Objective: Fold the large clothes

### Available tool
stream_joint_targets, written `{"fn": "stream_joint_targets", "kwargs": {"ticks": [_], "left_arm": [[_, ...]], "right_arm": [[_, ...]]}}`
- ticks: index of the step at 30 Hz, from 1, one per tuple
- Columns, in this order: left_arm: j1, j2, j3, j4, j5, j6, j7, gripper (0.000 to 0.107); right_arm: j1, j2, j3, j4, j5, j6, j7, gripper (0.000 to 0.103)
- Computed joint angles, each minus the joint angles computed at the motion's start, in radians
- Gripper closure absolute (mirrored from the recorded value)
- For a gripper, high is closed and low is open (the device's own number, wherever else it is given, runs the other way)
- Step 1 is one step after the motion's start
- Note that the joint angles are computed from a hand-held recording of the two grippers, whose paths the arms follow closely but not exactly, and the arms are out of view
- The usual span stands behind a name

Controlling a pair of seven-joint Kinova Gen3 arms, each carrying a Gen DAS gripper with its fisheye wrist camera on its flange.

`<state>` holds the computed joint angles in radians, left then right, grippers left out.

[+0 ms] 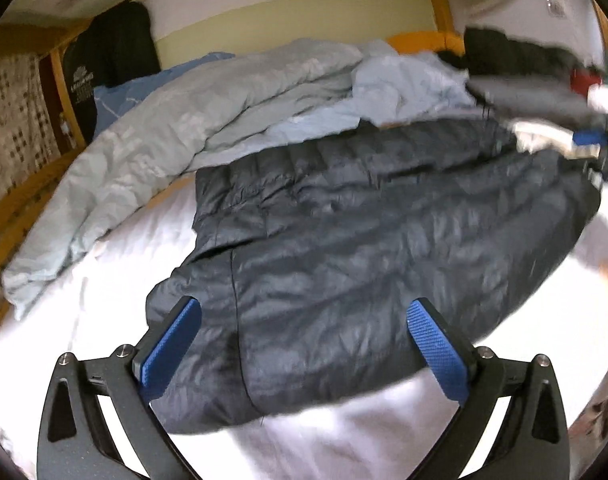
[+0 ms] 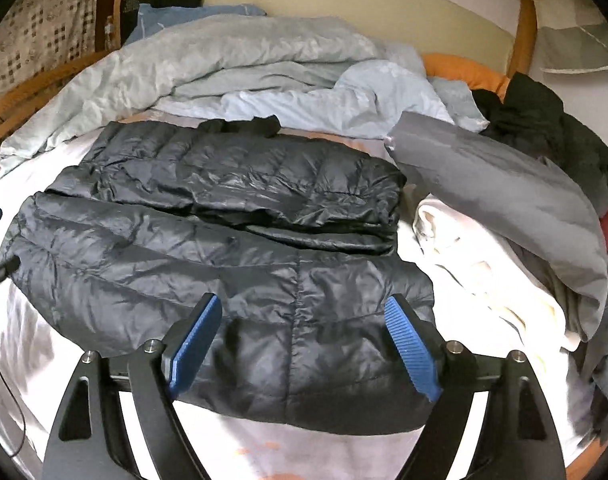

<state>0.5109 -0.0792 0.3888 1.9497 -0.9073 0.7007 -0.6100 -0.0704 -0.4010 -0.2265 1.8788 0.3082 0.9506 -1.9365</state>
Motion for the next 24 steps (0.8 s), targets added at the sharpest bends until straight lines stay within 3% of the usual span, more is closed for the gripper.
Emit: {"fn": "stream_joint_targets", "kwargs": {"ticks": [4, 7, 11, 13, 16, 18, 20, 21, 24], "left_arm": [[0.065, 0.07, 0.026, -0.015, -0.025, 0.111, -0.012, 0.005], [0.139, 0.123, 0.023, -0.027, -0.112, 0.212, 0.028, 0.005], [0.179, 0.177, -0.013, -0.07, -0.075, 0.276, -0.023, 0.005], [0.201, 0.193, -0.035, -0.076, -0.064, 0.282, -0.043, 0.005], [0.199, 0.184, -0.076, -0.098, 0.014, 0.255, -0.104, 0.005], [0.186, 0.18, -0.096, -0.106, 0.056, 0.23, -0.128, 0.004], [0.192, 0.186, -0.105, -0.11, 0.039, 0.226, -0.11, 0.005], [0.198, 0.19, -0.11, -0.109, 0.017, 0.227, -0.085, 0.007], [0.208, 0.194, -0.121, -0.103, -0.039, 0.225, -0.026, 0.034]], "right_arm": [[-0.013, -0.013, -0.011, 0.003, -0.01, 0.01, -0.001, 0.017], [-0.004, -0.019, -0.027, 0.01, -0.015, 0.017, -0.006, 0.017], [-0.074, -0.014, -0.002, 0.029, -0.033, 0.04, 0.053, 0.016], [-0.107, 0.0, -0.055, 0.058, 0.028, 0.064, 0.086, 0.016], [-0.077, -0.028, -0.194, 0.167, 0.15, 0.012, 0.15, 0.016], [-0.048, -0.033, -0.286, 0.23, 0.231, -0.009, 0.132, 0.016], [-0.036, -0.022, -0.325, 0.258, 0.29, -0.02, 0.063, 0.016], [-0.039, -0.018, -0.317, 0.256, 0.297, -0.021, 0.039, 0.015], [0.051, -0.015, -0.392, 0.27, 0.381, -0.029, -0.066, 0.015]]}}
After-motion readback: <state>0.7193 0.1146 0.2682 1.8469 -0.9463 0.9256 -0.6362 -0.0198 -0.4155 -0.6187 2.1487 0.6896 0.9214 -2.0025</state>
